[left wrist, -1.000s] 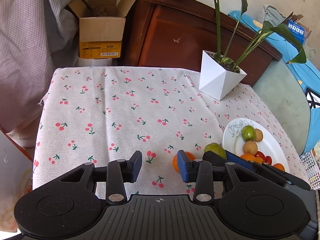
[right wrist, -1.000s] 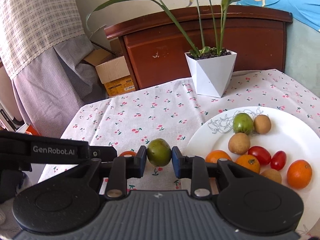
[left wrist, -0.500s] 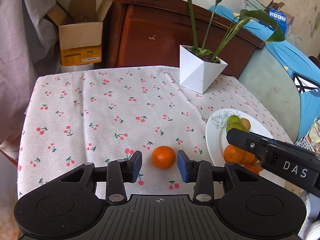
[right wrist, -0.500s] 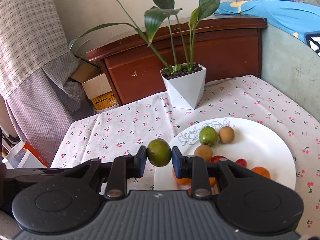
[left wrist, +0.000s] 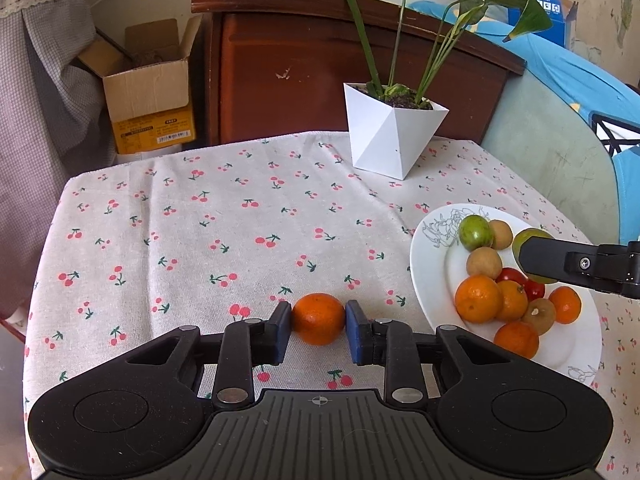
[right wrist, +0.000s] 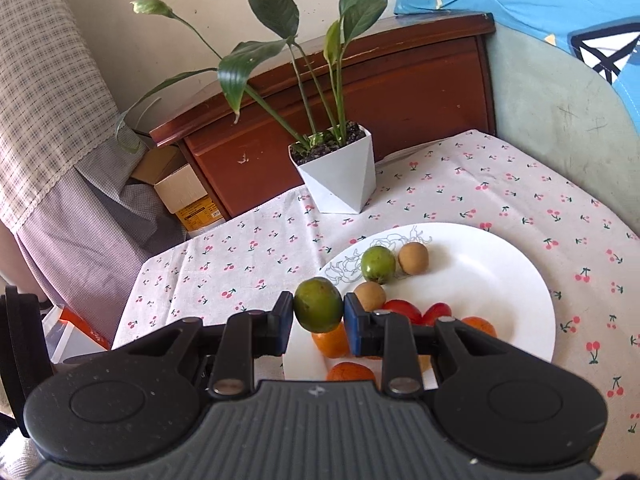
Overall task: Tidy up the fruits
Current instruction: 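Grasp an orange with the left tool while the right tool grasps a green lime, then place the orange and lime on the white plate and open both tools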
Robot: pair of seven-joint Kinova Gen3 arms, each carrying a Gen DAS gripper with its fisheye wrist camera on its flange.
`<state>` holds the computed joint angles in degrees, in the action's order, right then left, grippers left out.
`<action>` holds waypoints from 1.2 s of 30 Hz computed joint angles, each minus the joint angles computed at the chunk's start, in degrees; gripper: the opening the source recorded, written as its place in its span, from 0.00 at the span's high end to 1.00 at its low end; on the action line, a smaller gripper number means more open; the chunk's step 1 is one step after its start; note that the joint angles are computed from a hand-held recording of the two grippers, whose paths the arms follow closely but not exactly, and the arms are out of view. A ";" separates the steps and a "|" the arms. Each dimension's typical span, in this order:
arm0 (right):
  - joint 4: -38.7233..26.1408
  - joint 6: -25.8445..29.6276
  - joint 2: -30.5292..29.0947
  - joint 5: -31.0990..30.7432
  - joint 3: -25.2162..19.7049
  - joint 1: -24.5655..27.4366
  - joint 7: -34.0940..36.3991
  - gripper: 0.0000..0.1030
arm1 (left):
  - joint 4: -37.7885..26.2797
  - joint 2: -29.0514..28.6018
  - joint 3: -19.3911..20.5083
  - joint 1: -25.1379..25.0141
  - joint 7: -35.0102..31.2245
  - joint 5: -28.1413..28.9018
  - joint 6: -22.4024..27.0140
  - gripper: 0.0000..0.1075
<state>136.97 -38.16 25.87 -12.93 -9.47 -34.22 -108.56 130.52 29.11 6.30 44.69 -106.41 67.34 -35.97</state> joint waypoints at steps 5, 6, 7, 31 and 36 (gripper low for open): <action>2.24 -3.51 -1.07 0.47 0.03 2.10 -2.28 0.73 | -0.34 -1.50 0.63 0.01 2.37 -2.66 -0.51 0.76; 2.71 -4.36 -1.30 0.69 0.12 2.61 -2.67 0.73 | -0.30 -1.90 0.86 -0.23 3.65 -4.04 -0.73 0.76; 3.23 -5.28 -1.54 0.56 0.31 2.92 -2.90 0.73 | -0.31 -2.28 1.03 -0.52 4.90 -5.59 -0.85 0.76; 1.20 0.61 0.98 -0.36 1.97 6.86 -8.36 0.73 | -10.46 4.49 -1.80 -0.65 12.64 -23.98 4.50 0.76; 0.67 2.10 1.29 -1.50 2.49 6.44 -8.80 0.71 | -10.56 5.18 -2.31 -0.15 13.64 -26.37 4.11 0.74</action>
<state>137.64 -36.06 27.16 -14.43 -6.97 -27.78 -117.35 119.96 34.29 4.00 44.54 -92.77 40.98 -31.87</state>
